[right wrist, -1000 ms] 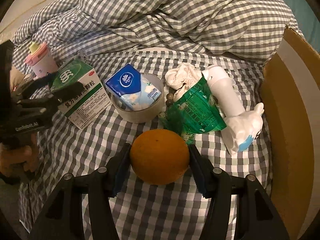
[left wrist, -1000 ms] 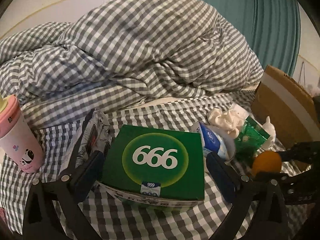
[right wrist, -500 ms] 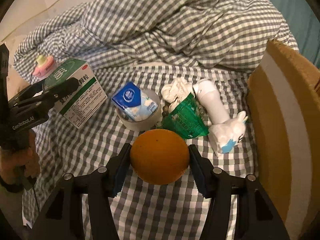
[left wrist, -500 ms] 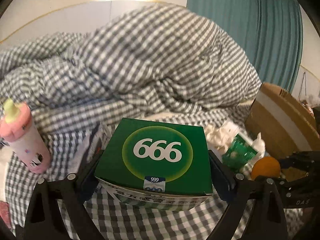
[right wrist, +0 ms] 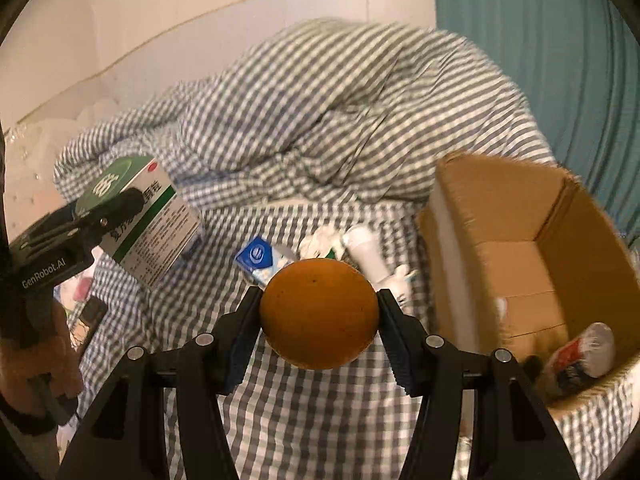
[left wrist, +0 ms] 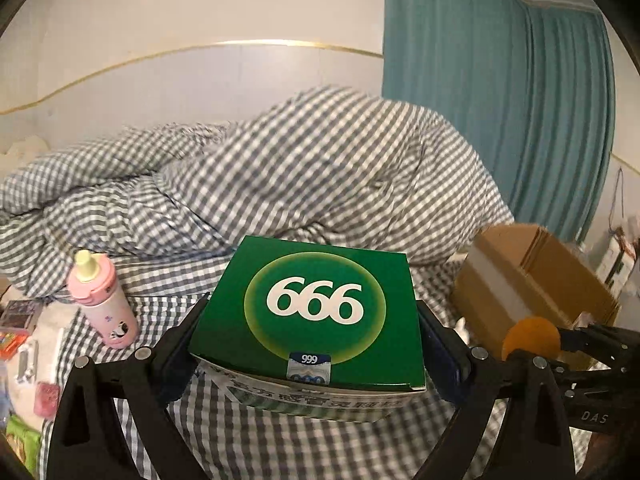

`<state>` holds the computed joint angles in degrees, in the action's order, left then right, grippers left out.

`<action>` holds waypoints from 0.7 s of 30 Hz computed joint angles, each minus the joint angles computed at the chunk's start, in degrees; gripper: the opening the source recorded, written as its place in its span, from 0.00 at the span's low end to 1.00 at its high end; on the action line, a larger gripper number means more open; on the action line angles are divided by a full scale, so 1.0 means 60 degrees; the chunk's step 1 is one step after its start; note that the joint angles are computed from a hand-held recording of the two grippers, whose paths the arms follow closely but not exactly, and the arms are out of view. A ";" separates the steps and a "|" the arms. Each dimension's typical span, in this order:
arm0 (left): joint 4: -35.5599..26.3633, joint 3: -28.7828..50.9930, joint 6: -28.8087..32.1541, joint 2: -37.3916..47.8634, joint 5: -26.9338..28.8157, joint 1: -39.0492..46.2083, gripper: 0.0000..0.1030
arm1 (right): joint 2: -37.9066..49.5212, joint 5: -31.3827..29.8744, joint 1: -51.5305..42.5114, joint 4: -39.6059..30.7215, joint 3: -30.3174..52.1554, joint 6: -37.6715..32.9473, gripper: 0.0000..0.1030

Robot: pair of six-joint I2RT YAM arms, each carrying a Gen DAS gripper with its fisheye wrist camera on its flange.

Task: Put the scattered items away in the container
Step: 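Carry the green box and orange with both grippers over the cardboard box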

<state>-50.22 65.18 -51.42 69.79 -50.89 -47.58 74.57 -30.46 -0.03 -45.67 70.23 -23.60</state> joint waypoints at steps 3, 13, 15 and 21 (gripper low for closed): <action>-0.1579 0.1189 -0.1435 0.0651 -0.0890 -0.0955 0.94 | -0.0263 -0.0603 -0.0796 -0.0481 0.0336 -0.0416 0.55; -0.5360 0.5726 -0.4264 0.3663 -0.2317 -0.2905 0.94 | 0.0106 -0.2652 -0.3638 -0.2355 0.2282 -0.1919 0.55; -0.5319 0.6413 -0.4178 0.4107 -0.2395 -0.3122 0.94 | 0.0302 -0.2978 -0.4233 -0.2624 0.2577 -0.2181 0.55; -0.5385 0.8498 -0.3755 0.5566 -0.2559 -0.3414 0.94 | 0.1228 -0.3530 -0.5722 -0.3178 0.3668 -0.2801 0.55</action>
